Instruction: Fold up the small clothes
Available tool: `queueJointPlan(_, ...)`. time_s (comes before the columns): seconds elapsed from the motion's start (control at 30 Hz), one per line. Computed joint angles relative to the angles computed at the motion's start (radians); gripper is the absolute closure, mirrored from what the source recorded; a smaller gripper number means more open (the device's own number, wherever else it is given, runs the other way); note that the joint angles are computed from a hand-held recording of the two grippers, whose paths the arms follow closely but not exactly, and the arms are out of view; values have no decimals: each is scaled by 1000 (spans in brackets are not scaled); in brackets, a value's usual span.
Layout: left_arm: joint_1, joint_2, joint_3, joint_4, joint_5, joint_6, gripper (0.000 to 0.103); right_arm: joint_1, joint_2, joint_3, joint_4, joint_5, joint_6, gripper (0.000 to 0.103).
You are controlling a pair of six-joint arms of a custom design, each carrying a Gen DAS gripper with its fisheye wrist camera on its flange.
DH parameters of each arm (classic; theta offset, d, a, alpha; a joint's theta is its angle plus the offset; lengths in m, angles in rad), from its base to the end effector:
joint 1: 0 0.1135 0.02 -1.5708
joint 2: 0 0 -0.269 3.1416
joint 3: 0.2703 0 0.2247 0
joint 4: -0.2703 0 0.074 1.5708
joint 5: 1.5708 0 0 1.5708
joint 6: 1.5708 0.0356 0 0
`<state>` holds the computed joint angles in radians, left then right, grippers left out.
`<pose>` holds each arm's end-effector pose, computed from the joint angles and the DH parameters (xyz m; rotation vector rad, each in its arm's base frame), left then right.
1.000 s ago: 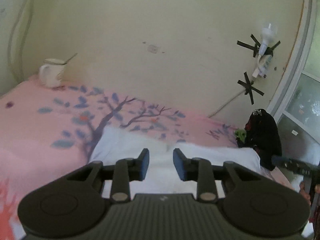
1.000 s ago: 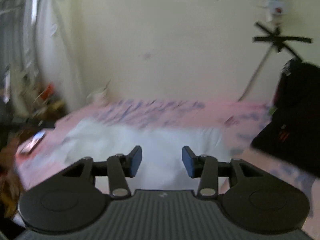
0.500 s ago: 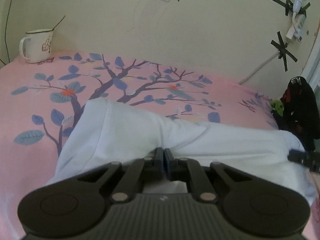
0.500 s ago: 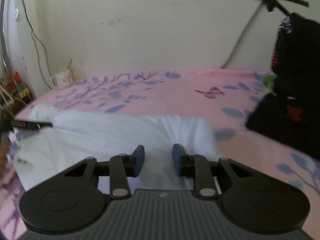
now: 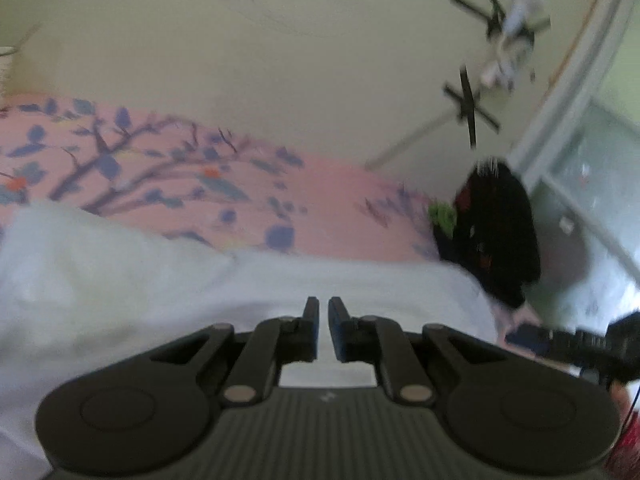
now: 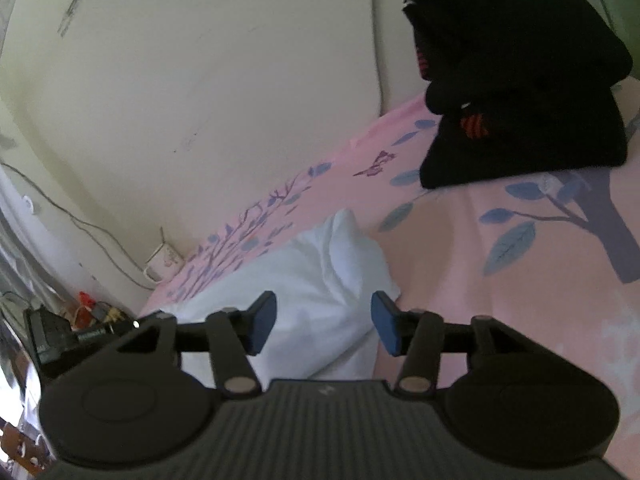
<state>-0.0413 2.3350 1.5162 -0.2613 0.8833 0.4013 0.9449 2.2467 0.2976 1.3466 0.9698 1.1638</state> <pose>0.4419 -0.0458 0.1053 0.7837 2.2214 -0.9833 0.1653 0.1786 0.0466 0.7093 1.7772 0.3636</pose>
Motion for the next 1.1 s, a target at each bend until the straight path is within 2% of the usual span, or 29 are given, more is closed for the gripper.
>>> queueJointPlan(0.03, -13, 5, -6, -5, -20, 22, 93, -9, -6, 14, -32, 1, 2, 51)
queueJointPlan(0.13, -31, -14, -76, 75, -101, 43, 91, -54, 7, 33, -14, -37, -32, 55)
queueJointPlan(0.2, 2, -23, -82, 83, -86, 49, 89, -85, 11, 43, -18, -74, -51, 55)
queueJointPlan(0.3, 90, -46, -85, 155, -75, -24, 75, -95, 10, 72, -71, -94, -90, 63)
queueJointPlan(0.33, 118, -42, -63, 173, -81, -69, 73, -99, 11, 85, -99, -102, -96, 72)
queueJointPlan(0.37, 139, -26, -22, 165, -85, -109, 75, -99, 12, 96, -122, -106, -98, 84)
queueJointPlan(0.43, 171, 35, 123, 55, -61, -157, 77, -94, 17, 104, -125, -101, -108, 95)
queueJointPlan(0.47, 178, 65, 186, 4, -42, -156, 88, -88, 14, 105, -128, -91, -112, 96)
queueJointPlan(0.53, 165, 118, 291, -75, -52, -131, 101, -62, -5, 96, -125, -60, -116, 97)
queueJointPlan(0.63, 113, 166, 343, -41, -169, -125, 101, 8, -49, 79, -107, 6, -159, 98)
queueJointPlan(0.67, 97, 186, 356, -12, -222, -133, 100, 38, -72, 80, -131, 36, -170, 99)
queueJointPlan(0.7, 86, 227, 416, -28, -253, -144, 99, 58, -90, 87, -169, 55, -165, 99)
queueJointPlan(0.8, 81, 324, 575, -72, -253, -215, 98, 63, -95, 114, -299, 37, -70, 99)
queueJointPlan(0.87, 73, 337, 603, -79, -276, -241, 97, 34, -73, 137, -397, -8, 34, 96)
queueJointPlan(0.9, 71, 324, 587, -79, -283, -247, 97, 28, -48, 118, -342, -21, 49, 88)
queueJointPlan(0.93, 74, 298, 548, -69, -278, -241, 98, 31, -21, 85, -245, -16, 55, 66)
queueJointPlan(0.97, 82, 258, 481, -42, -253, -226, 99, 42, -9, 56, -181, 4, 75, 54)
queueJointPlan(1.03, 104, 191, 373, 1, -181, -215, 98, 64, 9, -10, -41, 42, 80, 47)
queueJointPlan(1.1, 126, 128, 271, 21, -70, -219, 98, 63, -34, -38, -84, 35, 131, 47)
